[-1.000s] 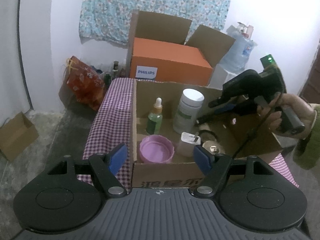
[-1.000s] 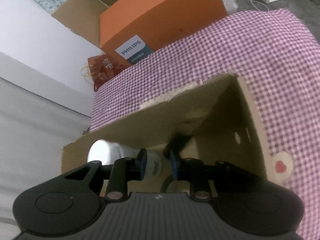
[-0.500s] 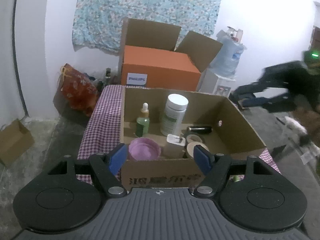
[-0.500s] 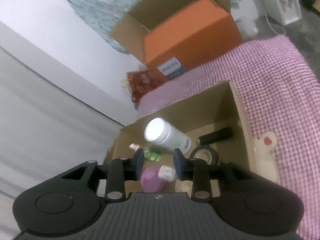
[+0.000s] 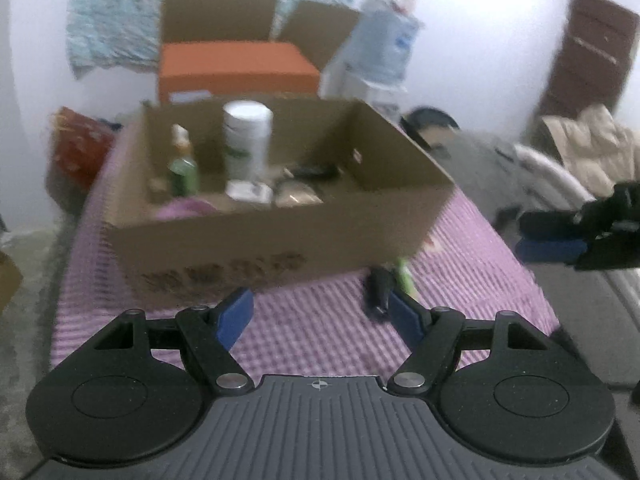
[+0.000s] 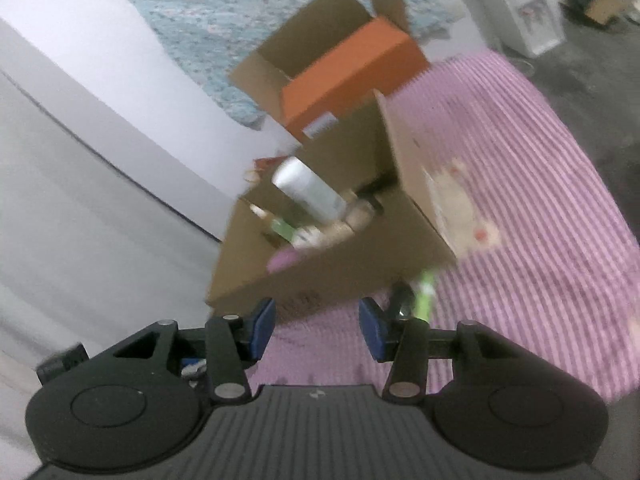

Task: Organize rigid objects
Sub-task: 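Move the right tool to the green lip-balm stick and grasp it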

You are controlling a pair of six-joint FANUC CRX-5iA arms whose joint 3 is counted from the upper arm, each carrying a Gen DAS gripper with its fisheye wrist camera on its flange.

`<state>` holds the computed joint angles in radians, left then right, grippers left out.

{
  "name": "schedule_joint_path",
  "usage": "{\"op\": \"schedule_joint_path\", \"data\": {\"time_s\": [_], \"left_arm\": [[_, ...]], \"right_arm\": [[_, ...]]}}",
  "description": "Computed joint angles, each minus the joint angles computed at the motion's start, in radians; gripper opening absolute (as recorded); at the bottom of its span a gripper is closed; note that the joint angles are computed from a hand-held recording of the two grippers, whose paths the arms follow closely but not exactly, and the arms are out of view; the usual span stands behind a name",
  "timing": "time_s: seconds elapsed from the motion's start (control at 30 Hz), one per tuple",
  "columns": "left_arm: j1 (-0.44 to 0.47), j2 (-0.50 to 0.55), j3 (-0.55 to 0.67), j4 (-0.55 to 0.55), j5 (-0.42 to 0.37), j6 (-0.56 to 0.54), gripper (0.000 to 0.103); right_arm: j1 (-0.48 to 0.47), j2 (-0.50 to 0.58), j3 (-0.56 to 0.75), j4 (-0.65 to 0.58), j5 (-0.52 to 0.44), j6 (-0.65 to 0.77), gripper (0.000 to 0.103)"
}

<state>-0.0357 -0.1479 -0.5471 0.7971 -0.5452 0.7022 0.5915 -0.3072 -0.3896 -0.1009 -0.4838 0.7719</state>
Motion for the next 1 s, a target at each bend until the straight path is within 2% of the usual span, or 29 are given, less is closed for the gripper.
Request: {"op": "schedule_joint_path", "data": {"time_s": [0.07, 0.17, 0.23, 0.33, 0.43, 0.53, 0.6, 0.77, 0.83, 0.9, 0.93, 0.97, 1.0], "left_arm": [[-0.026, 0.024, 0.003, 0.004, 0.003, -0.018, 0.074], [-0.062, 0.060, 0.011, 0.004, 0.023, -0.038, 0.073], [-0.084, 0.081, 0.021, -0.013, 0.045, -0.036, 0.070], [-0.108, 0.117, 0.051, -0.072, 0.070, 0.004, 0.065], [-0.118, 0.143, 0.077, -0.106, 0.063, 0.038, 0.058], [-0.131, 0.156, 0.074, -0.039, 0.056, -0.025, 0.053], [-0.141, 0.163, 0.075, -0.007, 0.053, -0.068, 0.051], [-0.155, 0.203, 0.102, 0.039, 0.010, -0.124, 0.039], [-0.154, 0.223, 0.115, 0.058, -0.020, -0.136, 0.031], [-0.151, 0.237, 0.124, 0.072, -0.045, -0.141, 0.028], [-0.150, 0.243, 0.128, 0.077, -0.054, -0.143, 0.027], [-0.149, 0.247, 0.131, 0.080, -0.062, -0.144, 0.027], [-0.149, 0.252, 0.134, 0.080, -0.068, -0.144, 0.027]], "right_arm": [[0.020, -0.021, -0.060, 0.035, 0.027, -0.081, 0.049], [0.014, -0.004, -0.091, 0.024, 0.061, -0.119, 0.047], [0.024, 0.009, -0.125, 0.120, 0.089, -0.211, 0.044], [0.012, 0.056, -0.117, 0.181, 0.086, -0.238, 0.042], [-0.017, 0.099, -0.075, 0.102, 0.082, -0.143, 0.040], [-0.037, 0.148, -0.032, 0.055, 0.072, -0.072, 0.037], [-0.061, 0.186, 0.017, -0.024, 0.046, 0.016, 0.035], [-0.084, 0.257, 0.086, -0.061, -0.008, 0.087, 0.033], [-0.089, 0.278, 0.107, -0.066, -0.024, 0.107, 0.032], [-0.092, 0.303, 0.131, -0.065, -0.044, 0.123, 0.029], [-0.093, 0.317, 0.143, -0.067, -0.055, 0.132, 0.027], [-0.096, 0.328, 0.153, -0.075, -0.065, 0.144, 0.020], [-0.099, 0.333, 0.158, -0.087, -0.069, 0.161, 0.018]]}}
